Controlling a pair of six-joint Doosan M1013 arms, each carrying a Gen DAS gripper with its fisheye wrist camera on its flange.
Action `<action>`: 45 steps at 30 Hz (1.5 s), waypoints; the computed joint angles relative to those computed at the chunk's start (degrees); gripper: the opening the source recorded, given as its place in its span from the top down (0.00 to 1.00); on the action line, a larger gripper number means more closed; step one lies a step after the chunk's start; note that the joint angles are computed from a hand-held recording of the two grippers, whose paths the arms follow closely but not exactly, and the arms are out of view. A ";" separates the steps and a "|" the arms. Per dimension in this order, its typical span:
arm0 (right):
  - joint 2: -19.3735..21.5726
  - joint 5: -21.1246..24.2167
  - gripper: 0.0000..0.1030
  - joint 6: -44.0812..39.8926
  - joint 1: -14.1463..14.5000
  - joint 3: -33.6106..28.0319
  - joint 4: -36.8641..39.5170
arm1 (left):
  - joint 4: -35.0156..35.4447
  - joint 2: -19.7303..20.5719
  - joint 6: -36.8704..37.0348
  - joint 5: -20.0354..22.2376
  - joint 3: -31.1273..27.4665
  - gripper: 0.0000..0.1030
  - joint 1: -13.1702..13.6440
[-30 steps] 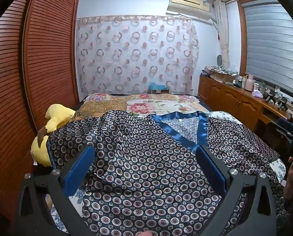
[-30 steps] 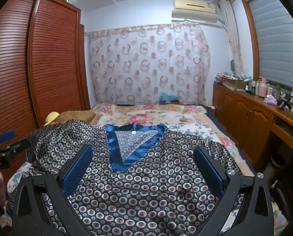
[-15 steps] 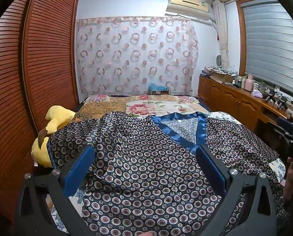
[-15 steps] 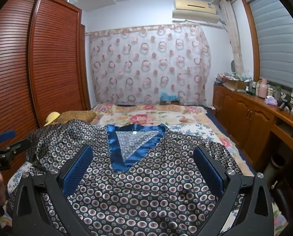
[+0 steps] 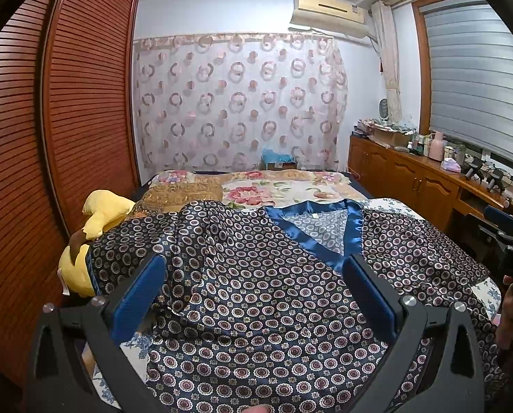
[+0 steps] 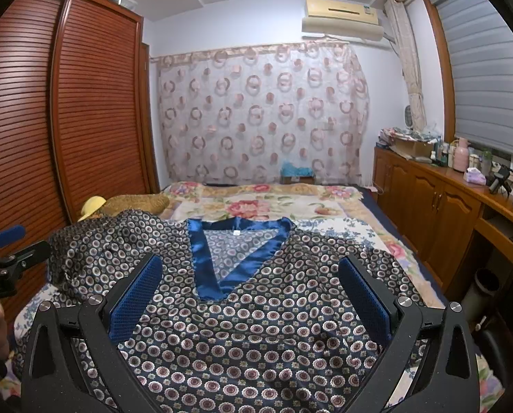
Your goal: Fold small clothes
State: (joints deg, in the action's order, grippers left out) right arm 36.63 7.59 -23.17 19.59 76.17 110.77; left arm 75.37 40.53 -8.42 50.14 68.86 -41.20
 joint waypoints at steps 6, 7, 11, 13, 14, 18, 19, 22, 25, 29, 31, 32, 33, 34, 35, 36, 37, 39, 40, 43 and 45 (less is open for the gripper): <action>-0.02 0.08 0.00 -0.37 -0.02 0.07 0.37 | -0.02 0.04 0.07 0.15 -0.07 0.00 -0.05; -0.28 -0.07 0.00 -0.44 0.07 0.22 0.44 | -0.02 0.04 0.07 0.15 -0.07 0.00 -0.05; -0.30 -0.02 0.00 -1.35 0.13 0.28 1.35 | 0.02 0.03 0.06 0.10 -0.04 0.00 -0.03; -0.32 -0.08 0.00 -1.74 0.21 0.25 1.76 | -0.02 0.05 0.14 0.18 -0.08 0.00 -0.05; -0.33 -0.16 0.00 -1.91 0.23 0.25 1.95 | -0.05 0.05 0.16 0.15 -0.08 0.00 -0.04; -0.33 -0.14 0.00 -1.61 0.23 0.24 1.68 | -0.14 0.04 0.22 0.18 -0.10 0.00 -0.01; -0.34 -0.06 0.00 -1.46 0.19 0.27 1.54 | -0.05 0.08 0.14 0.23 -0.11 0.00 -0.04; -0.41 -0.07 0.00 -2.48 0.25 0.36 2.54 | -0.04 0.07 0.14 0.22 -0.11 0.00 -0.03; -0.41 -0.07 0.00 -2.08 0.24 0.33 2.17 | -0.06 0.07 0.19 0.18 -0.11 0.00 -0.03; -0.42 -0.07 0.00 -2.15 0.24 0.34 2.27 | 0.19 0.03 0.15 0.34 -0.05 0.00 -0.04; -0.43 0.00 0.00 -1.95 0.22 0.35 2.09 | 0.33 0.02 0.13 0.37 0.00 0.00 -0.05; -0.43 0.00 0.00 -1.95 0.22 0.35 2.09 | 0.33 0.02 0.13 0.37 0.00 0.00 -0.05; -0.43 0.00 0.00 -1.95 0.22 0.35 2.09 | 0.34 0.01 0.12 0.37 0.00 0.00 -0.04; -0.43 0.00 0.00 -2.12 0.23 0.36 2.28 | 0.29 0.01 0.16 0.38 -0.01 0.00 -0.03; -0.43 -0.07 0.00 -2.49 0.25 0.36 2.66 | 0.30 0.02 0.13 0.44 -0.02 0.00 -0.06; -0.44 -0.03 0.00 -2.16 0.24 0.37 2.35 | 0.32 0.01 0.12 0.39 0.00 0.00 -0.04; -0.45 -0.04 0.00 -2.13 0.24 0.38 2.35 | 0.30 0.02 0.11 0.39 -0.01 0.00 -0.06; -0.46 -0.07 0.00 -2.29 0.27 0.38 2.46 | 0.31 0.04 0.14 0.44 -0.04 0.00 -0.07; -0.45 -0.01 0.00 -2.49 0.22 0.39 2.65 | 0.25 0.05 0.16 0.46 -0.07 0.00 -0.08; -0.44 -0.01 0.00 -2.64 0.23 0.40 2.85 | 0.32 0.07 0.18 0.49 -0.06 0.00 -0.10; -0.46 -0.01 0.00 -2.63 0.25 0.42 2.87 | 0.36 0.05 0.14 0.41 -0.03 0.00 -0.09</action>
State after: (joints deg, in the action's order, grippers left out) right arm 36.17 7.58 -25.80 19.84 76.59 113.64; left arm 75.73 40.59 -8.28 50.55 68.83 -41.29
